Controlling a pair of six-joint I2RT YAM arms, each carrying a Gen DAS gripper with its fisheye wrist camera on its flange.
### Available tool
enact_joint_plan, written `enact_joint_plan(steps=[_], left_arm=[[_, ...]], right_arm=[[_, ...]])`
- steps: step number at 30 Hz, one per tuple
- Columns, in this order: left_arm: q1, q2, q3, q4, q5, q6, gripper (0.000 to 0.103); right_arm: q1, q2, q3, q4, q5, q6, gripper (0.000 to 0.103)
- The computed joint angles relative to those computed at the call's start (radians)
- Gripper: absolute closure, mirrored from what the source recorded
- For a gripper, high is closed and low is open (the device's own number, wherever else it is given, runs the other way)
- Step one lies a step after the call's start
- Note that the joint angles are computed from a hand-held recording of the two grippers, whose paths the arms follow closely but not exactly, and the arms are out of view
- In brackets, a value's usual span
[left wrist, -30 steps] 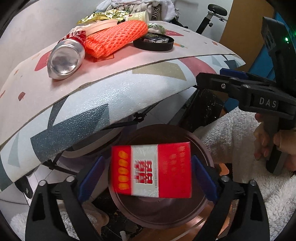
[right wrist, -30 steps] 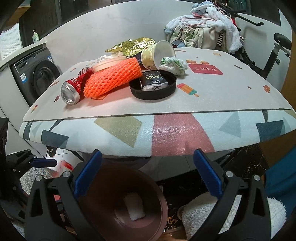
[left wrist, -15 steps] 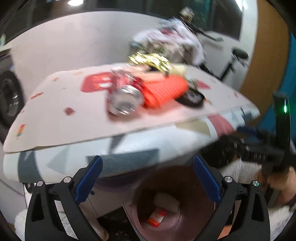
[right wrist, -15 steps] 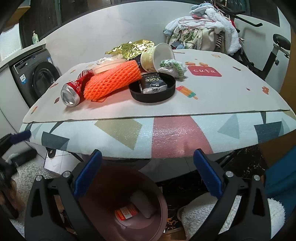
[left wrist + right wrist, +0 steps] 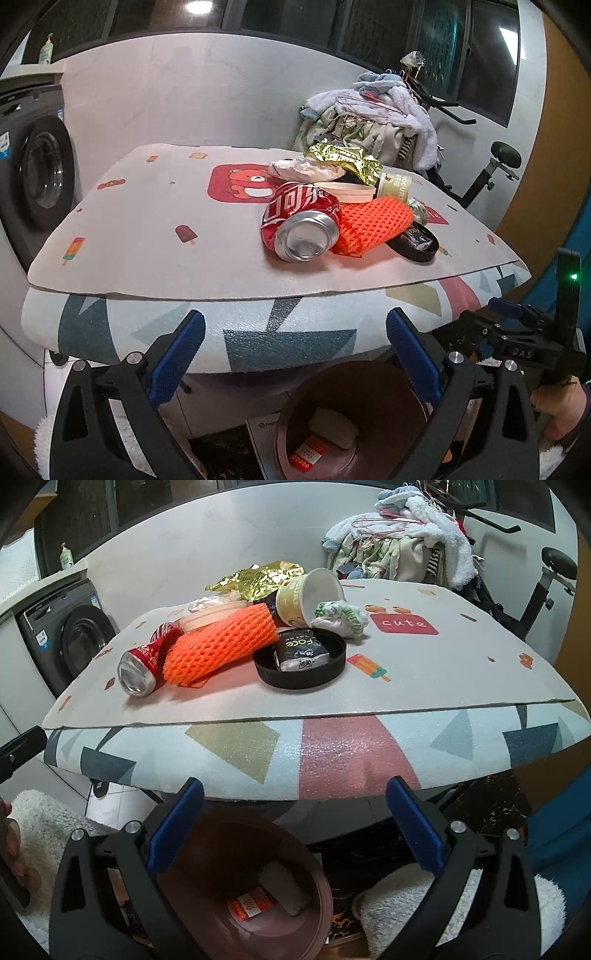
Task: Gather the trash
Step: 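Grasp the crumpled white plastic bag with the right gripper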
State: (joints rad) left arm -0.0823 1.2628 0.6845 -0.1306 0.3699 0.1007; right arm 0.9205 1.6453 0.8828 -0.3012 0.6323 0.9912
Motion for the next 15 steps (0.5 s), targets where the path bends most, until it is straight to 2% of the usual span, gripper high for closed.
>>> enact_joint_plan(steps=[7,10,15], left_arm=[[-0.004,0.022,0.07,-0.065,-0.026,0.003,0.007],[-0.013,0.044,0.106,-0.083,-0.039,0.006,0.007],[-0.017,0.096,0.171,-0.096,-0.045,0.002,0.007]], right_arm=[[-0.024,-0.06,-0.017,0.0,0.011,-0.031,0.006],[-0.064,-0.089,-0.017,0.004,-0.009,-0.079,0.006],[-0.173,-0.125,-0.004,0.049,-0.063,-0.231,0.006]])
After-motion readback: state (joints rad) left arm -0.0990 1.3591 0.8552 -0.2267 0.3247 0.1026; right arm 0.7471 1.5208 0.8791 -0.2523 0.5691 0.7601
